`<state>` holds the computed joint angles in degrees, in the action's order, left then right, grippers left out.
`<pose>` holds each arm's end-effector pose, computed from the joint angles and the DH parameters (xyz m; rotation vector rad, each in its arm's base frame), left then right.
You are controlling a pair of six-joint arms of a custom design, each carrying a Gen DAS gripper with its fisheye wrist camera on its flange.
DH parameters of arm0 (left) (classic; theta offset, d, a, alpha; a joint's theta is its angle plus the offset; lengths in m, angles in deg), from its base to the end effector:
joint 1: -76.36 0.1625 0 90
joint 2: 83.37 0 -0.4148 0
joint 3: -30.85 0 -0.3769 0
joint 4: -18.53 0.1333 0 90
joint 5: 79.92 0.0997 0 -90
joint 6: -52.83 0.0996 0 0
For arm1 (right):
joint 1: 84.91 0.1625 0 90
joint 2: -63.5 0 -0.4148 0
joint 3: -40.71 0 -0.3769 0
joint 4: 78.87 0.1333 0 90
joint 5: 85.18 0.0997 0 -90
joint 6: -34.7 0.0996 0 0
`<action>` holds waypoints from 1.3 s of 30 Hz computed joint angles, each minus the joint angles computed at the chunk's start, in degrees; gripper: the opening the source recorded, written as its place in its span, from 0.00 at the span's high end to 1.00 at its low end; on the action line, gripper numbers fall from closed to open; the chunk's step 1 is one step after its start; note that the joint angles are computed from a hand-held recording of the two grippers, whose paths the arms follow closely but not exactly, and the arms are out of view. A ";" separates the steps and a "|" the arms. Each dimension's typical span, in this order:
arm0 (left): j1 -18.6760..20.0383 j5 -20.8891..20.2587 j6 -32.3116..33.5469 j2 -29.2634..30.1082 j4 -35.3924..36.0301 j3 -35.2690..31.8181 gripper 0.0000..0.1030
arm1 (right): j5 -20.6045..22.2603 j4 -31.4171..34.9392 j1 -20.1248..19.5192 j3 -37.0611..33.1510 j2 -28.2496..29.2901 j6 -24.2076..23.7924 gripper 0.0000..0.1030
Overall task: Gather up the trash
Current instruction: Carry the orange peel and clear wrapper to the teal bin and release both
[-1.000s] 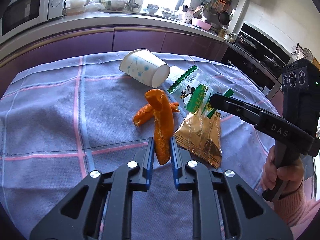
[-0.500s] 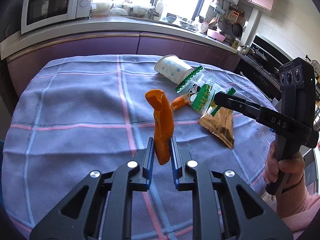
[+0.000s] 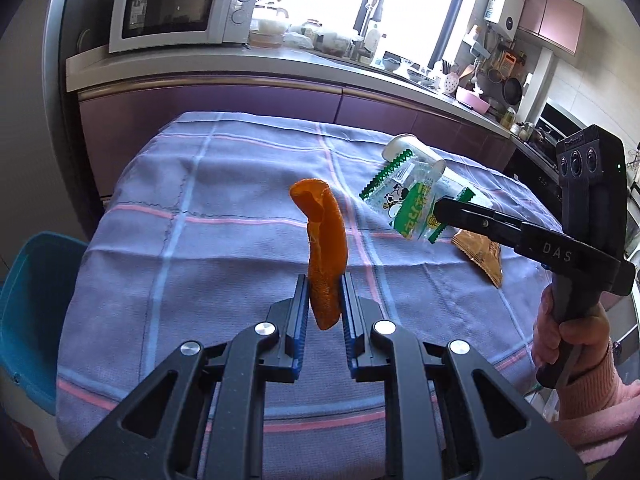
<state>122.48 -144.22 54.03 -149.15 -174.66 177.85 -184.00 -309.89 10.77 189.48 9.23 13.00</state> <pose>-0.1180 -0.3773 0.1224 0.9492 2.6071 -0.7312 0.1524 -0.3393 0.1281 0.5458 -2.6144 1.1075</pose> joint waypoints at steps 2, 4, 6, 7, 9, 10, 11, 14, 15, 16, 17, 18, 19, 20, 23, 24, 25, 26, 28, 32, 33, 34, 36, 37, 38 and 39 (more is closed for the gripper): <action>0.43 0.85 -0.31 -1.76 0.30 0.83 0.84 | -0.03 1.60 0.92 -1.03 0.51 0.15 0.91; 0.51 1.85 -1.04 -3.35 0.58 1.60 0.84 | 0.03 3.14 1.94 -2.07 1.04 0.08 0.91; 1.15 2.53 -1.14 -4.88 0.63 2.05 0.84 | 0.09 4.87 2.94 -3.12 1.36 -0.04 0.91; 1.40 2.94 -1.19 -5.75 0.49 2.40 0.84 | 0.10 5.86 3.57 -3.79 1.60 -0.20 0.91; 2.04 3.74 -1.44 -7.33 0.31 2.83 0.84 | -0.05 8.15 4.79 -5.45 2.04 -0.28 0.91; 2.32 4.22 -1.61 -8.20 0.18 3.10 0.84 | 0.05 9.25 5.31 -6.20 2.25 -0.33 0.91; 2.61 4.64 -1.63 -9.03 0.05 3.38 0.84 | 0.16 10.39 5.95 -7.02 2.55 -0.43 0.91; 3.81 6.03 -1.59 -12.25 0.54 4.01 0.84 | 0.15 13.02 7.66 -9.49 3.88 -1.00 0.91; 4.32 6.44 -1.53 -13.32 0.83 4.10 0.84 | 0.09 13.84 8.25 -10.25 4.33 -1.23 0.91; 4.82 7.02 -1.41 -14.24 1.00 4.15 0.84 | 0.05 14.75 8.85 -11.09 4.80 -1.41 0.91; 5.47 7.48 -1.21 -15.14 1.17 4.11 0.84 | 0.12 15.64 9.32 -11.83 5.20 -1.52 0.91; 5.86 7.79 -1.28 -15.96 1.56 4.03 0.84 | 0.17 16.56 9.84 -12.59 5.58 -1.58 0.91; 6.36 8.15 -1.23 -16.88 1.82 4.02 0.84 | 0.15 17.31 10.35 -13.34 6.04 -1.65 0.91; 6.87 8.60 -1.07 -17.71 1.91 4.04 0.84 | 0.16 18.09 10.83 -14.09 6.48 -1.76 0.91; 8.42 9.70 -0.53 -20.02 2.33 3.93 0.84 | 0.33 20.59 12.11 -16.19 7.45 -1.91 0.91; 9.15 9.87 -0.11 -20.71 2.43 3.79 0.84 | 0.45 21.47 12.55 -16.96 7.79 -2.00 0.91; 9.86 10.05 0.29 -21.33 2.54 3.64 0.84 | 0.48 22.11 12.99 -17.61 8.15 -2.09 0.91; 10.04 10.57 0.21 -21.92 2.76 3.71 0.84 | 0.41 22.73 13.42 -18.30 8.54 -2.17 0.91; 11.23 11.15 0.74 -22.68 2.80 3.40 0.84 | 0.64 23.81 14.08 -19.46 9.28 -2.32 0.91; 14.40 10.96 1.53 -23.47 3.02 2.29 0.84 | 0.86 26.36 15.33 -22.44 11.10 -2.67 0.91; 15.17 10.89 1.69 -23.60 3.16 2.02 0.84 | 0.78 26.96 15.57 -23.15 11.55 -2.75 0.91; 15.89 10.76 1.93 -23.66 3.29 1.77 0.84 | 0.82 27.83 15.80 -23.89 11.97 -2.62 0.91; 16.64 11.11 1.93 -23.62 3.53 1.57 0.84 | 0.99 29.16 16.30 -25.07 12.79 -2.50 0.91; 17.20 11.08 2.02 -23.61 3.75 1.34 0.84 | 0.79 29.64 16.63 -25.68 13.24 -2.64 0.91; 17.49 11.17 1.98 -23.40 3.80 1.10 0.84 | 0.81 30.07 16.81 -26.21 13.63 -2.68 0.91; 18.01 11.11 2.13 -23.26 3.70 0.85 0.84 | 0.87 30.75 16.98 -26.88 14.05 -2.63 0.91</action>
